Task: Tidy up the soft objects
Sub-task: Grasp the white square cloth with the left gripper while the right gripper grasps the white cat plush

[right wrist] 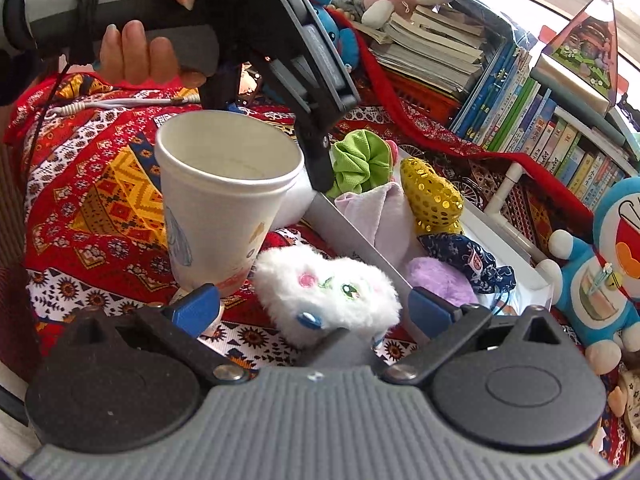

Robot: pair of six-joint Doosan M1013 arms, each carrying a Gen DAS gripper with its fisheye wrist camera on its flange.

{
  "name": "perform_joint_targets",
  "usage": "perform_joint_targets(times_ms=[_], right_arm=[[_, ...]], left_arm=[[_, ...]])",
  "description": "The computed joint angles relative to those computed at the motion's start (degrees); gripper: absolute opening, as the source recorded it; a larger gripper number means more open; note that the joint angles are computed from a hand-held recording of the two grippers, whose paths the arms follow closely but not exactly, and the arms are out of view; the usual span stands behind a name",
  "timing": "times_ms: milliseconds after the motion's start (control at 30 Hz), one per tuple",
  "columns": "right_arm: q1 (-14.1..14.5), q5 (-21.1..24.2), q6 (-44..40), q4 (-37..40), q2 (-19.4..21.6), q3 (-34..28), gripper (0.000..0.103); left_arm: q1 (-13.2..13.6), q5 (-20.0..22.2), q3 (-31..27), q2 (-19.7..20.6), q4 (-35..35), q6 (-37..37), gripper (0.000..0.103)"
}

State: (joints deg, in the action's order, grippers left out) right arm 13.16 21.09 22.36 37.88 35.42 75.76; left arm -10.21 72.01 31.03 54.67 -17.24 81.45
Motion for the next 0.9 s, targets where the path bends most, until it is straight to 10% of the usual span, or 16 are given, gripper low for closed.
perform_joint_targets(times_ms=[267, 733, 900], right_arm=[[-0.01, 2.62, 4.87, -4.29, 1.43, -2.40, 0.103], [-0.98, 9.97, 13.54, -7.09, 3.82, -7.22, 0.103], [-1.27, 11.44, 14.38, -5.88, 4.05, -7.73, 0.089]], left_arm=[[0.12, 1.47, -1.59, 1.04, 1.21, -2.08, 0.063], [0.45, 3.27, -2.58, 2.03, 0.16, -2.43, 0.064], [1.10, -0.83, 1.10, -0.04, -1.58, -2.16, 0.063]])
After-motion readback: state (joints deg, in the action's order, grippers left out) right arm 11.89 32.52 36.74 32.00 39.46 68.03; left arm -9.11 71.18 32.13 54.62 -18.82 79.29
